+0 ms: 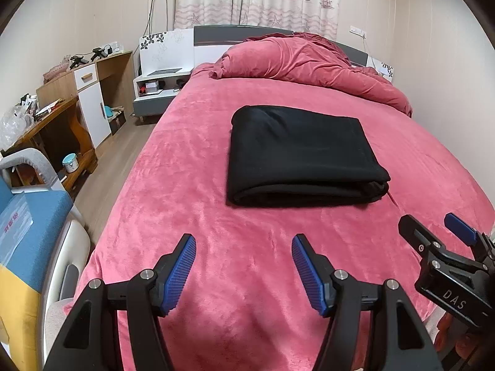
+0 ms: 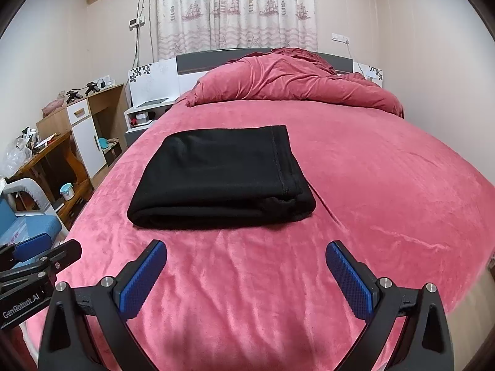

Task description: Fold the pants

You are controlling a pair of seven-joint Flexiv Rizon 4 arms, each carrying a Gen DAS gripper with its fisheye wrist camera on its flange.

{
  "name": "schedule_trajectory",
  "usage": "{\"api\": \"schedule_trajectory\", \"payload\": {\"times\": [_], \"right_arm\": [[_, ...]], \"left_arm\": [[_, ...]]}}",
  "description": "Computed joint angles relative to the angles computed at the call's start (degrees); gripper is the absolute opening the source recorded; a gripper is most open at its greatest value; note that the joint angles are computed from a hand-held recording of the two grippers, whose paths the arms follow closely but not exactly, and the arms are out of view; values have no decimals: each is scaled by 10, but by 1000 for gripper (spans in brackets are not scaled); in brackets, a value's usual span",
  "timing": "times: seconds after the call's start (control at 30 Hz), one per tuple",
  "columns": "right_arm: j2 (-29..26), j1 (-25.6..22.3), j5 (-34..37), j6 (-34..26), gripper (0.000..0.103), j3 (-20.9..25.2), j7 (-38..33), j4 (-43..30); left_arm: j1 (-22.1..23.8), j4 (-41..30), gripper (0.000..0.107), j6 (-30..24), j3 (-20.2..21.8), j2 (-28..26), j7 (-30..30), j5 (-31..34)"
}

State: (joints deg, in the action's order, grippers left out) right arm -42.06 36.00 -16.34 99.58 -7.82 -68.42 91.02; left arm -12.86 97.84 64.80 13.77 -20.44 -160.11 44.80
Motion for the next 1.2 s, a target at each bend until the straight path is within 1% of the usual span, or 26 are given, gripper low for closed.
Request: {"api": "schedule_trajectory", "payload": {"times": [0.27, 0.73, 0.83, 0.93, 1.2], "right_arm": [[0, -3, 0, -2, 103, 2, -2, 1], [0, -7, -1, -1, 103, 4, -3, 1], [0, -11, -3, -6, 103, 10, -4, 0], [-1, -25, -8, -15, 103, 25, -7, -4], [-2, -33, -15, -18, 103, 34, -7, -7]], "left_arm": [[4, 5, 66, 4, -3, -2, 6, -13], [0, 4, 66, 0, 0, -1, 3, -10], [2, 5, 66, 2, -2, -1, 5, -13], [3, 7, 66, 5, -2, -1, 7, -16], [1, 5, 66, -1, -1, -2, 9, -15]]}}
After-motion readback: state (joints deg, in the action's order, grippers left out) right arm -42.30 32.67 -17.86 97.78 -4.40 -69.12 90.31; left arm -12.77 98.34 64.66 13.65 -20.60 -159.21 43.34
